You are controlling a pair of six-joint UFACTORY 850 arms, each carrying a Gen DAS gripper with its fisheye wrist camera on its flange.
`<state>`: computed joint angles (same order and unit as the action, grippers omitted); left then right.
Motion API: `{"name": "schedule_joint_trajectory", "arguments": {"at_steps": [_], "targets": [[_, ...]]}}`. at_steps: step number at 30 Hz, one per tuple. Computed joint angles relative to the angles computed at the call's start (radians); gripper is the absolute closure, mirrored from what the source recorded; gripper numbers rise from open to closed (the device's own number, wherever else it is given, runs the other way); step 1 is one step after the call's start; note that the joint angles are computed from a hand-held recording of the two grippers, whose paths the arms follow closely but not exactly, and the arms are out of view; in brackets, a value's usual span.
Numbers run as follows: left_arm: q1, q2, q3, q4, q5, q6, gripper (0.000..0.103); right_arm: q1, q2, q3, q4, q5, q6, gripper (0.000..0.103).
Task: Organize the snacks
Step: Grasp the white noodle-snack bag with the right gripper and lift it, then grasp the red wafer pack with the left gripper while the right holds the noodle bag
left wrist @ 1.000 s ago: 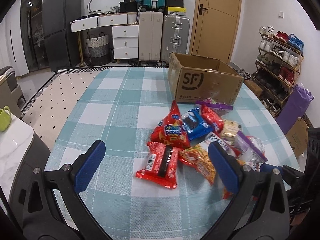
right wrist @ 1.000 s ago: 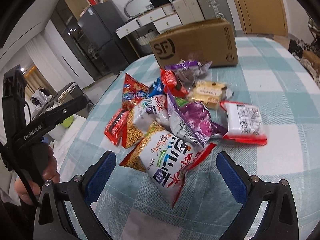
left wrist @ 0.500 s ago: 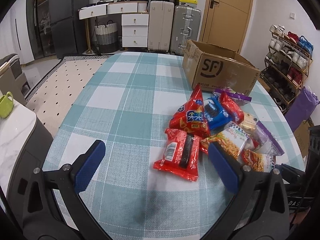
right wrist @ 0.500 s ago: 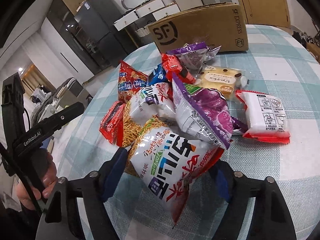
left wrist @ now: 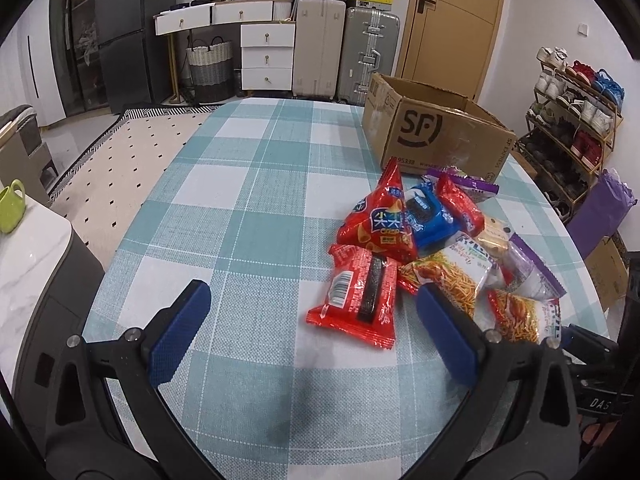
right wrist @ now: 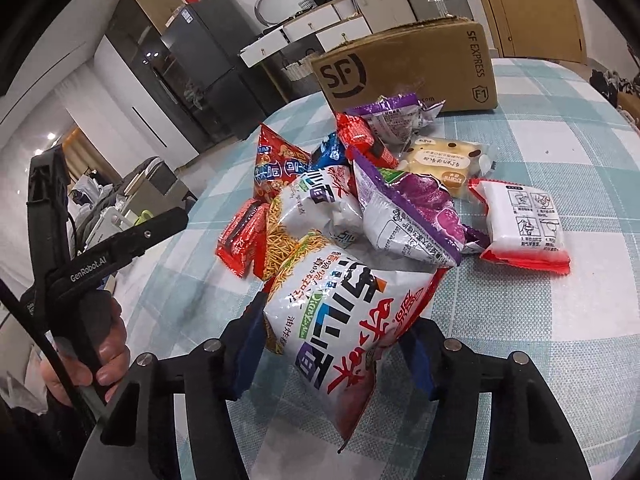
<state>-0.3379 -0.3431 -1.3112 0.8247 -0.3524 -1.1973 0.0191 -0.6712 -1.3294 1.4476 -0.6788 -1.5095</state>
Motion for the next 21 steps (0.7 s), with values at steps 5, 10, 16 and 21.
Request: {"name": "schedule_joint_trajectory", "arguments": {"at_steps": [5, 10, 16, 21], "targets": [[0.000, 0.003, 0.005, -0.002, -0.011, 0.002, 0.000, -0.013, 0.038, 0.036, 0.055, -0.027, -0.073, 0.042], [0.015, -0.018, -0.009, -0.119, -0.003, 0.122, 0.000, -0.034, 0.095, 0.085, 0.123, -0.047, -0.156, 0.042], [0.032, -0.028, -0.007, -0.189, 0.029, 0.179, 0.001, -0.064, 0.167, 0.147, 0.190, -0.067, -0.237, 0.042], [0.028, -0.043, -0.020, -0.229, 0.022, 0.237, 0.001, -0.086, 0.213, 0.189, 0.234, -0.077, -0.285, 0.042]]}}
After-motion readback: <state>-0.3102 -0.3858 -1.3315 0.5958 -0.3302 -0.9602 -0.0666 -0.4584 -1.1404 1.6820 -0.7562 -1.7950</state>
